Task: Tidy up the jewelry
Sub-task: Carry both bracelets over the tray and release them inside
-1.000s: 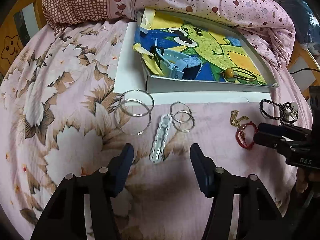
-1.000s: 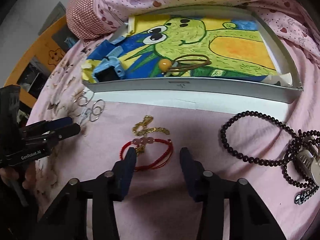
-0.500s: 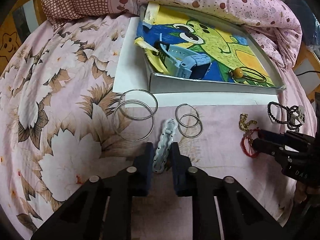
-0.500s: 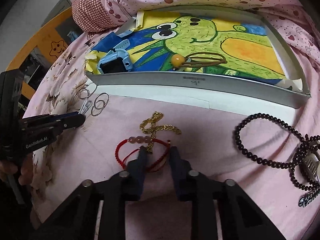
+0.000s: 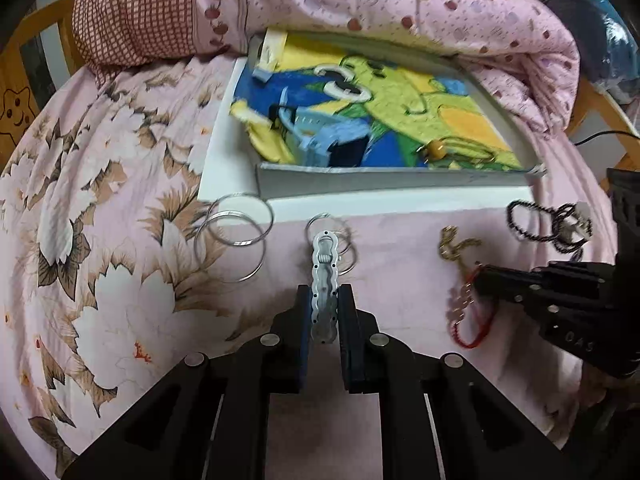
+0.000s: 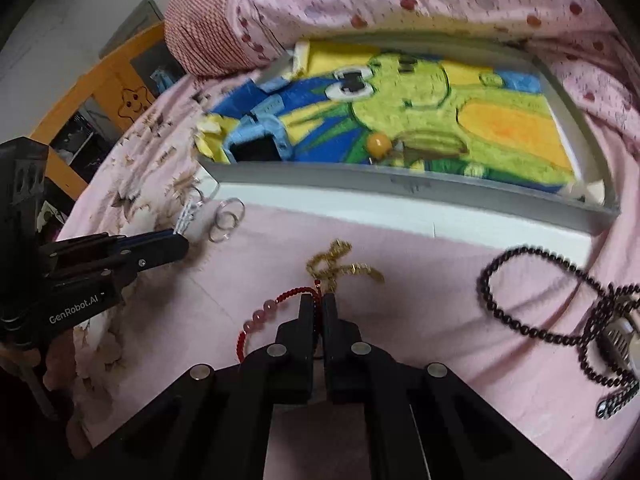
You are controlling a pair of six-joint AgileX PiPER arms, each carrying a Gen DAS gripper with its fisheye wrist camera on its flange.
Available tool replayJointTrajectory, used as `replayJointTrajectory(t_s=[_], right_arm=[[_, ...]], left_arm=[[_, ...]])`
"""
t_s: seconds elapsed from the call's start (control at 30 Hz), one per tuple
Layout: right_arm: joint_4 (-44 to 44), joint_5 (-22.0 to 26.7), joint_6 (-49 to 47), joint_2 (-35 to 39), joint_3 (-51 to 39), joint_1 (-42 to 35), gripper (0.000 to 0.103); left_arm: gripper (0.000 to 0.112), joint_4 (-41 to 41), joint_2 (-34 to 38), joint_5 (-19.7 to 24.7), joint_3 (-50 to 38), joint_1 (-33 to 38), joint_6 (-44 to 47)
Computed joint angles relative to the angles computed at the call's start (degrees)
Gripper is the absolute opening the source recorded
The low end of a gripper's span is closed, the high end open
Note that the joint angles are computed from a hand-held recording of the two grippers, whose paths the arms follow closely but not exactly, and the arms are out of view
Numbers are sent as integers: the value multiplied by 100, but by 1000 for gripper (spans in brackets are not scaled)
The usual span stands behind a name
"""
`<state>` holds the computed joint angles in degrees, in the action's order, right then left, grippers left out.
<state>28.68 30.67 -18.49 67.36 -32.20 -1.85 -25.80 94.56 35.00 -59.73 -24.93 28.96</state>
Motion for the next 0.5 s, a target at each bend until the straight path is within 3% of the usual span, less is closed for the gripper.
replayJointTrajectory(t_s=[0.23,0.43,0.5], right_arm=[[504,-279,-472,-540,104,-150,4],[1089,-1203,-872,-904,49,-281,4],[736,-1613,-450,-816,8,-234,4]], left_arm=[[10,-829,-316,-313,240,62,714],[10,-1222,-570,-1006,462,-113,856],[10,-1518,-568,-1192,377,-249,886]])
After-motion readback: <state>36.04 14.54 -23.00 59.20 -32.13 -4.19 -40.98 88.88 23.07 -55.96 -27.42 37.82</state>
